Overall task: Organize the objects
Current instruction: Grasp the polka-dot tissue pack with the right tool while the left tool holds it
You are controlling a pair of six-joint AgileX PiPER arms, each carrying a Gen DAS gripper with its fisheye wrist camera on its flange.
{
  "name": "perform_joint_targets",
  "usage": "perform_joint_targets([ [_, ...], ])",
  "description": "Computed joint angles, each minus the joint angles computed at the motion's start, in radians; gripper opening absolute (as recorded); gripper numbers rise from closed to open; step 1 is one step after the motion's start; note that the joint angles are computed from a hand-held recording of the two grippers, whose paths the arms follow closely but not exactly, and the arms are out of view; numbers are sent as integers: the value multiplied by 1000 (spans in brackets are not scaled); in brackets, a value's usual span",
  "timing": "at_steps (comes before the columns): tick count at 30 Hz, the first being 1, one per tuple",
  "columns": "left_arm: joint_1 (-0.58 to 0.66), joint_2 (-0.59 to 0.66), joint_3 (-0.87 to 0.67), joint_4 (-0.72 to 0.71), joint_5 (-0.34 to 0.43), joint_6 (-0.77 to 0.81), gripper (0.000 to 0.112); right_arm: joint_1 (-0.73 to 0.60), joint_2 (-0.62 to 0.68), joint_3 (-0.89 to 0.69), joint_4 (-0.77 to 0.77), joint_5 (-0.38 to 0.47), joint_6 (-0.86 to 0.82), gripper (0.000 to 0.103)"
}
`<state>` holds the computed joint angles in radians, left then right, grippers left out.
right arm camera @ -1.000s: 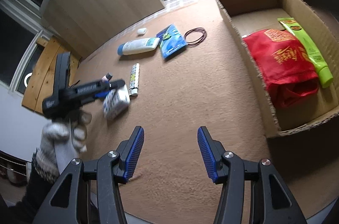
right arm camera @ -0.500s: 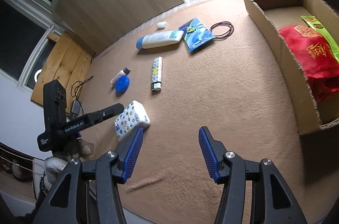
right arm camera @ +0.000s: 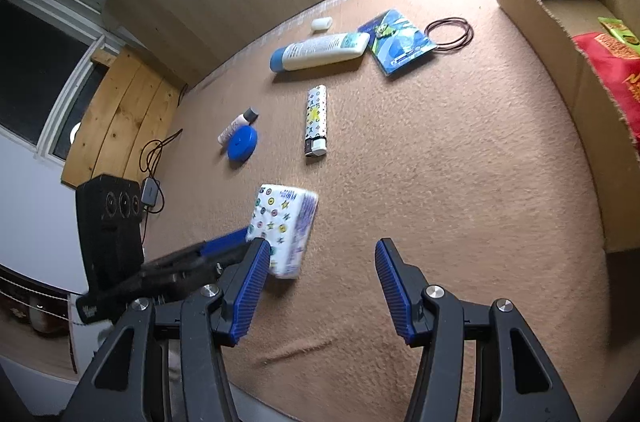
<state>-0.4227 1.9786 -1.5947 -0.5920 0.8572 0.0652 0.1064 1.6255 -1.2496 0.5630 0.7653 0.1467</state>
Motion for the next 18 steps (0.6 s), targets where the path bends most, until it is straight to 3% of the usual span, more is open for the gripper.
perform_joint_targets([
  [9, -110, -26, -32, 314, -3, -132, 68, 30, 132, -148, -5, 71, -39, 51],
  [18, -82, 2, -58, 258, 24, -73, 67, 84, 266, -312, -68, 146, -27, 51],
])
